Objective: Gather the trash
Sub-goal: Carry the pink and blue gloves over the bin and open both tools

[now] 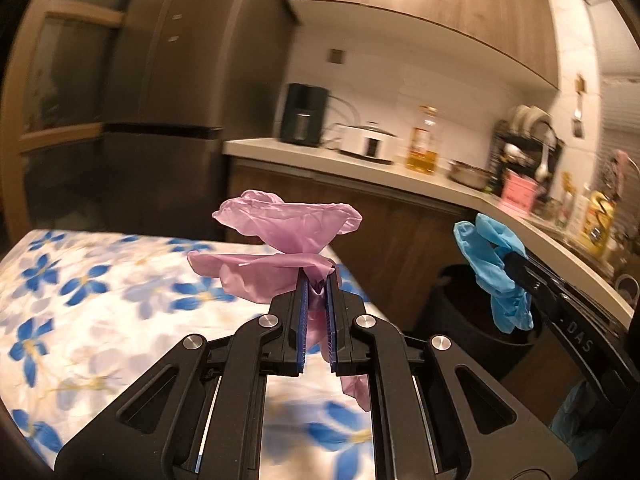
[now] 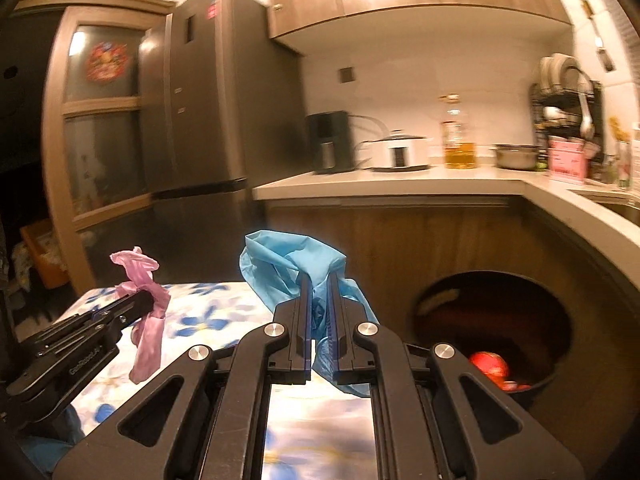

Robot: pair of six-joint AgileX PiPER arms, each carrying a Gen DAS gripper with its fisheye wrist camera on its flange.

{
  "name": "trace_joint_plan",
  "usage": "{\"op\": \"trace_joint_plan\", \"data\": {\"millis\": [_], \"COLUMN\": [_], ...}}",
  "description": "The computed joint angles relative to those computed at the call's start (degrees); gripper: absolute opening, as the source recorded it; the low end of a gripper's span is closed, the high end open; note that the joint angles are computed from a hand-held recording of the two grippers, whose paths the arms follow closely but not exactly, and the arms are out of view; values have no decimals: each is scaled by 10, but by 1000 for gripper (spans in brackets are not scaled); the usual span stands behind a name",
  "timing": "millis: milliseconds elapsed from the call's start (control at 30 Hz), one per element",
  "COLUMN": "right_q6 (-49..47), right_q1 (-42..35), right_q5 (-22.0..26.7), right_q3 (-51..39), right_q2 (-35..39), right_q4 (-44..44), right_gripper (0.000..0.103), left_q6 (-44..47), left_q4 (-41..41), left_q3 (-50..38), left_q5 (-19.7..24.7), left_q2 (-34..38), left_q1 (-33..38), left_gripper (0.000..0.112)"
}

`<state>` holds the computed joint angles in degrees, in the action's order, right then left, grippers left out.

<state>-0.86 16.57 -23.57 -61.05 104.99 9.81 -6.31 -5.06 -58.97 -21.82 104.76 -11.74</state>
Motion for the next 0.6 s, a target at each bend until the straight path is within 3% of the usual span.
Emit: {"op": "trace_joint_plan", "data": {"millis": [100, 400, 600], "right_q6": [11, 19, 61], "right_q1": [-41, -139, -173], "right_q5": [-2, -4, -4], "right_q3": [16, 27, 11], "right_q2": [-10, -18, 1], "right_q4": [-2, 1, -39], "right_gripper": [8, 7, 7], "left_q6": [42, 67, 26], "left_q4": [-39, -43, 8], "left_q3": [-39, -221, -334], "left_q5": [13, 87, 136], "left_q2": [22, 133, 205], "left_q1": [-44, -134, -159], "left_gripper": [7, 7, 7]}}
